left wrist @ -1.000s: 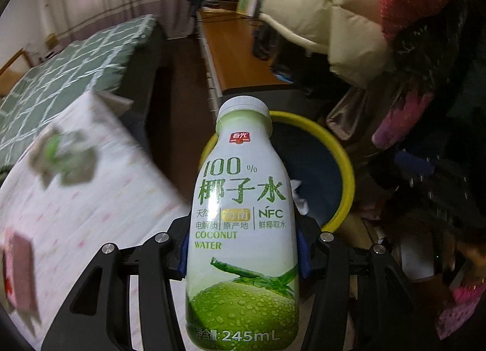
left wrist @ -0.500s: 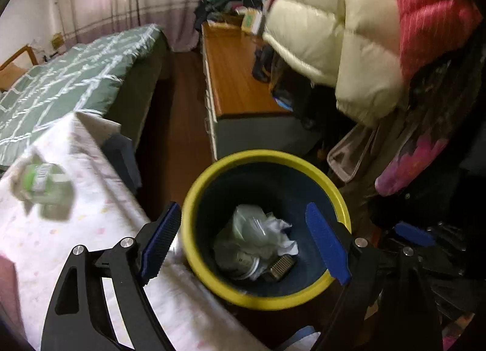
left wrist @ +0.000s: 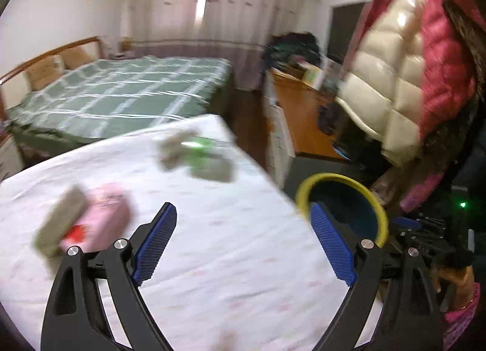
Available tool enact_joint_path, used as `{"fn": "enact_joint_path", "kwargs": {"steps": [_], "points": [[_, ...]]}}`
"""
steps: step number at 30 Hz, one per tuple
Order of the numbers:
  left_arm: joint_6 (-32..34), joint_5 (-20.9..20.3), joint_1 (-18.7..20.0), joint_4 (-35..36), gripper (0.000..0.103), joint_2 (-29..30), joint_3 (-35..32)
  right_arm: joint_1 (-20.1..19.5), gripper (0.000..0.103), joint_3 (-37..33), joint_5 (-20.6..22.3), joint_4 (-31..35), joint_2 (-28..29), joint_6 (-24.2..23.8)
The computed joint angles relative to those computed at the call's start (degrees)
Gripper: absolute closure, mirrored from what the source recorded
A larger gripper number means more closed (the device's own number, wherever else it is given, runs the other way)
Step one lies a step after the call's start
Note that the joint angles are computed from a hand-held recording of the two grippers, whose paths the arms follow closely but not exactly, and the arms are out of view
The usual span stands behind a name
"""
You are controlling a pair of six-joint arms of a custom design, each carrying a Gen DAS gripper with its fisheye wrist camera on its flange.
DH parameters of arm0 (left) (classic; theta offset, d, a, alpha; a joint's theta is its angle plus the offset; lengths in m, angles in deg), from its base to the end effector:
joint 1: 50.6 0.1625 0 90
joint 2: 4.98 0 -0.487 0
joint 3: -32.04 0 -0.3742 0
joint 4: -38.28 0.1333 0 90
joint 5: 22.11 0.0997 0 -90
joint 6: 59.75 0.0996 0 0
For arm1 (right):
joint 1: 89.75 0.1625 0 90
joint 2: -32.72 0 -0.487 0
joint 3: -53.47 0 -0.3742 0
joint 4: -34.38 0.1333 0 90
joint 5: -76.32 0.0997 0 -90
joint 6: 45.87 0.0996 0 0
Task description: Collect trash
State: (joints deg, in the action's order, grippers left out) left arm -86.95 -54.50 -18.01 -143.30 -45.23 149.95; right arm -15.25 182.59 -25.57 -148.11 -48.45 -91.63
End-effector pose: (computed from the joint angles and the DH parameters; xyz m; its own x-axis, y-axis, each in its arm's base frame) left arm -0.3558 -0.4855 0.0838 -0.7827 0.0651 -0.6190 0.5172 0.6213 -0.5886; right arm -0.0155 -0.4780 0.3663 -0.7674 -0.2125 0.6050 -0.5150 0.7663 -0.3841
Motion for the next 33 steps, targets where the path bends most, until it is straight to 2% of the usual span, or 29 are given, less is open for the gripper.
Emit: {"fn": "enact_joint_path", "kwargs": {"steps": [4,6,10,12,15,19,22,25,26,28,31,32,33], "points": [[-4.77,8.79,-1.13,-1.44,0.011,-5.7,8.28,4.18,0.071,-0.2,-1.91,-0.88,3.14,1.23],[-6.26,10.95,-1.01,-2.28,0.011,-8.12,11.41,6.2,0.067,-0.38,-2.69,-1.58,4.88,1.84],[-10.06,15.52,-0.06,-3.99,0.011,-12.59,17.65,11.08,0.067,-1.9,-4.15,-2.24,9.22,3.43],[-13.1,17.12,0.53,-2.59,0.011,-14.38,19.88,12.98,0.066,-2.76,-4.4,-2.06,10.98,4.3],[-15.27,17.9,1.26,-4.59,0.011,-15.57,23.05,15.88,0.066,-5.28,-5.17,-0.83,14.2,6.24],[-14.78,18.56,2.2,-9.88,0.011,-15.34,25.18,18.85,0.065,-8.04,-6.71,-0.83,17.92,7.78],[-15.09,18.47,2.33,-11.25,0.011,-15.48,26.25,20.74,0.058,-11.14,-7.54,-0.17,21.19,9.49],[-17.48,20.53,2.06,-8.22,0.01,-15.09,26.05,22.1,0.056,-14.5,-7.92,1.06,24.05,10.59],[-17.62,20.86,1.87,-8.31,0.01,-14.95,26.16,22.46,0.051,-15.58,-7.87,1.04,25.0,10.55],[-16.21,20.81,1.73,-11.31,0.01,-14.22,26.19,23.54,0.048,-18.55,-10.17,0.09,27.66,10.23],[-15.56,20.19,1.91,-13.04,0.01,-14.0,26.21,24.34,0.047,-23.29,-11.31,3.12,30.55,14.0],[-15.8,20.08,1.91,-12.58,0.01,-14.18,26.14,24.39,0.045,-24.37,-11.49,3.97,31.25,15.93],[-15.64,19.9,1.98,-12.72,0.01,-14.09,26.1,24.53,0.038,-25.21,-11.86,4.36,31.85,17.39]]}}
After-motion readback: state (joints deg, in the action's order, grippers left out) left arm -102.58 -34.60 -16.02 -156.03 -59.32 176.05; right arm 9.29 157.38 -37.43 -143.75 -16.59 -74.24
